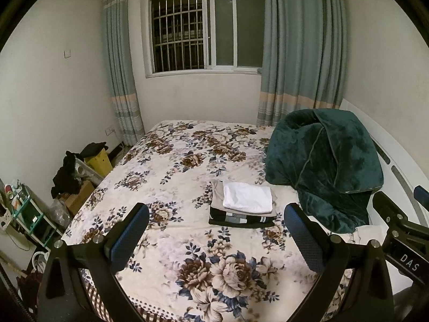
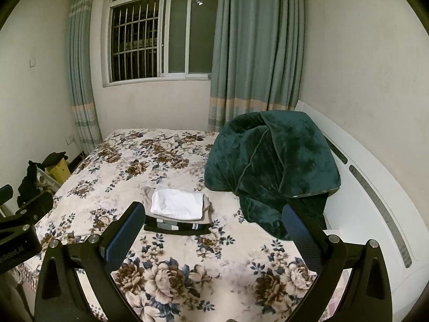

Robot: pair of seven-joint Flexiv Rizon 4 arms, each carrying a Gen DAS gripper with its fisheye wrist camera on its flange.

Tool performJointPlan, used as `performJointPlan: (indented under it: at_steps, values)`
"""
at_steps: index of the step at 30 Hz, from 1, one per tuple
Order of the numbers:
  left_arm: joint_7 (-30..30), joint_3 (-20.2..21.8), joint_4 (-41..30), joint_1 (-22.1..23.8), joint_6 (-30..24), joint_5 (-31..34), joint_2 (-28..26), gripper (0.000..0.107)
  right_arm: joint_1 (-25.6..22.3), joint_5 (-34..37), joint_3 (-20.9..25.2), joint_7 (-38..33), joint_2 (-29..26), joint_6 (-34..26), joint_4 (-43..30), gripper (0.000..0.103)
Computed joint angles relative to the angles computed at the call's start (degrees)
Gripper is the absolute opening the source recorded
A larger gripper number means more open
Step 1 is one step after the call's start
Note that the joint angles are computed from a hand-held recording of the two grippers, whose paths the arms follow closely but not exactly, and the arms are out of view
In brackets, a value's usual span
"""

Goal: Fold small clothes

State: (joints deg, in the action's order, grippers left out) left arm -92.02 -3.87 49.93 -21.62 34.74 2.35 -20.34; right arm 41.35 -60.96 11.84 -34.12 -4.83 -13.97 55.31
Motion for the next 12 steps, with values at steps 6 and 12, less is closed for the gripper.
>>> performJointPlan:
  at_steps: [6,12]
  values:
    - [-0.1,0.0,0.1,0.1,-0.1,-0.1,0.1,0.103,0.0,-0.1,0.2,0.4,0.2,0.0,0.4,0.103]
    - [0.1,0.2,1.7,0.6,1.1,-0.1,1.1,0.103,-0.1,-0.2,0.4,0.7,0.3,-0.1,0.7,0.103]
